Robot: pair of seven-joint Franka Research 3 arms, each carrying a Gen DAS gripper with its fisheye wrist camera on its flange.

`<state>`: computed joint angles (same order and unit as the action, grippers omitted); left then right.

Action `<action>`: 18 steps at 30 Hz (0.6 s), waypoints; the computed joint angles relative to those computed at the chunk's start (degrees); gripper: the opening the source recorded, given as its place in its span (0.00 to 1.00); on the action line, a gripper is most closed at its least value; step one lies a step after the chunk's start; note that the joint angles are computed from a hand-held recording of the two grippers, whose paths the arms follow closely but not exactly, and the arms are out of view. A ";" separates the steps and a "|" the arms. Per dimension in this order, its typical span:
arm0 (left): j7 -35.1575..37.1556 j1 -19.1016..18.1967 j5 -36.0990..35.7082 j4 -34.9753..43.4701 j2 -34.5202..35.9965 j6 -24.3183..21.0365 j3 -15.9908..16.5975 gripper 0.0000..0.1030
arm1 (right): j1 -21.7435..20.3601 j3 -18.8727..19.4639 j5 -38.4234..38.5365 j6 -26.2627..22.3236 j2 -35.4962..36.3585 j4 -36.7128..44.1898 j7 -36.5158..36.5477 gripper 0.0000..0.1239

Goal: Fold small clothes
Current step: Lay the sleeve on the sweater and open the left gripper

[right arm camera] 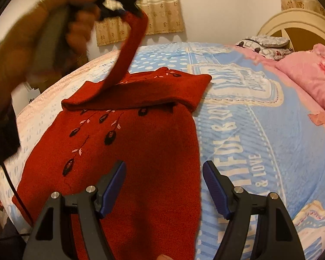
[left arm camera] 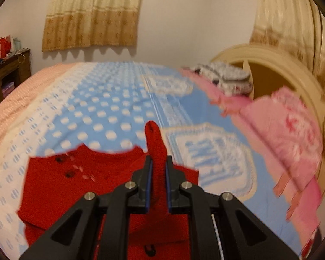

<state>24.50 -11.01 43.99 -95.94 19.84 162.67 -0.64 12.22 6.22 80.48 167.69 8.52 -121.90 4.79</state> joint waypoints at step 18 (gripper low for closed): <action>-12.80 -3.47 26.25 -18.57 -11.92 -1.24 8.95 0.90 | -0.89 0.43 4.47 0.19 1.44 0.53 -4.35 0.59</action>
